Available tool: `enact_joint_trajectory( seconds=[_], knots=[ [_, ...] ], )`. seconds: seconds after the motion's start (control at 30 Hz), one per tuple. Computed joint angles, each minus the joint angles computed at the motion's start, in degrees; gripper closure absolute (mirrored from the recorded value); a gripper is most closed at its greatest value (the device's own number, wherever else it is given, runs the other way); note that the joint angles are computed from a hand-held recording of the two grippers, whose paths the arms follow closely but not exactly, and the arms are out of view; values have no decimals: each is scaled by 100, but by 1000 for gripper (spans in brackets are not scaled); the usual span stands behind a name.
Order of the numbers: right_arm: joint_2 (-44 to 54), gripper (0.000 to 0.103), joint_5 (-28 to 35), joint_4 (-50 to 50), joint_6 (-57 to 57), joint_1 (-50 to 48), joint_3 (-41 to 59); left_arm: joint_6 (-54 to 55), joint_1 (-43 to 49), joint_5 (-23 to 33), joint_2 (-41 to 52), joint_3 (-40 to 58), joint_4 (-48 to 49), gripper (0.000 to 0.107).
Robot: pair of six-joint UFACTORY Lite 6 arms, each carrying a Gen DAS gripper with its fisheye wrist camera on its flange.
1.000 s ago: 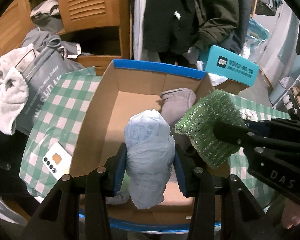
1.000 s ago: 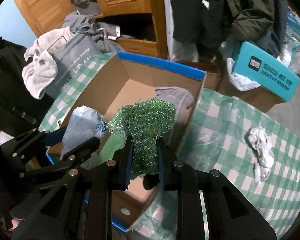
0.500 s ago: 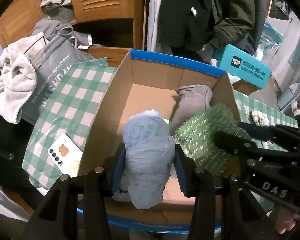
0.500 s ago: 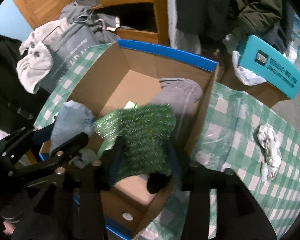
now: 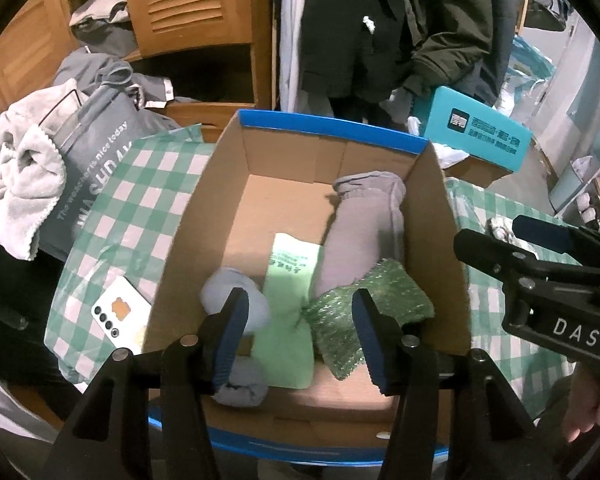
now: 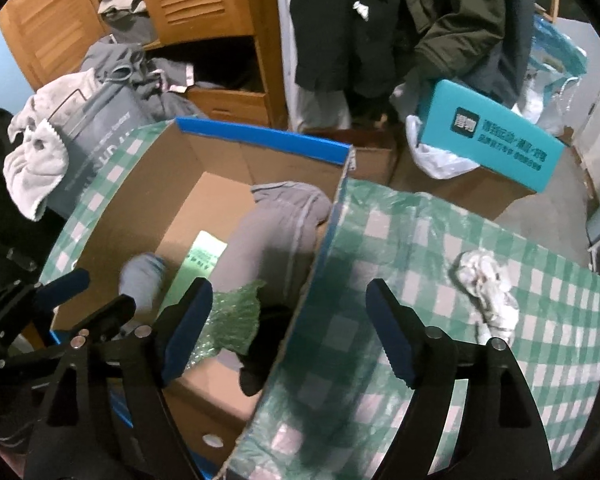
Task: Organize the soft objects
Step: 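Open the left tool to drop the white bag while the right tool releases the scrubber into the box, then withdraw both open tools from the box toward the white items on the table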
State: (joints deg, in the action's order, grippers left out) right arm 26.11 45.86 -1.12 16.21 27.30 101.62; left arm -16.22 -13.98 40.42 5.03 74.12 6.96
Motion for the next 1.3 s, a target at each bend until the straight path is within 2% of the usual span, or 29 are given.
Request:
enact_joint_trajectory(
  seconds=[0.1, 0.2, 0.67, 0.77, 1.13, 1.3],
  knots=[
    [24, 24, 169, 218, -199, -114, 61, -54, -110, 22, 27, 63, 16, 52],
    [-286, 25, -95, 191, -265, -179, -362, -100, -216, 16, 23, 107, 17, 52],
    [-1104, 25, -450, 583, -805, -990, -1437, -525, -866, 62, 260, 437, 172, 52],
    [-1276, 25, -493, 405, -716, -1196, -1681, -657, -1078, 118, 414, 615, 237, 52],
    [-1830, 25, -625, 1241, -1906, -2306, -2517, -1015, -1833, 345, 1186, 1546, 364, 52],
    [-2011, 25, -755, 1209, -2197, -2704, -2768, -1129, -2096, 468, 1555, 1977, 437, 52]
  ],
)
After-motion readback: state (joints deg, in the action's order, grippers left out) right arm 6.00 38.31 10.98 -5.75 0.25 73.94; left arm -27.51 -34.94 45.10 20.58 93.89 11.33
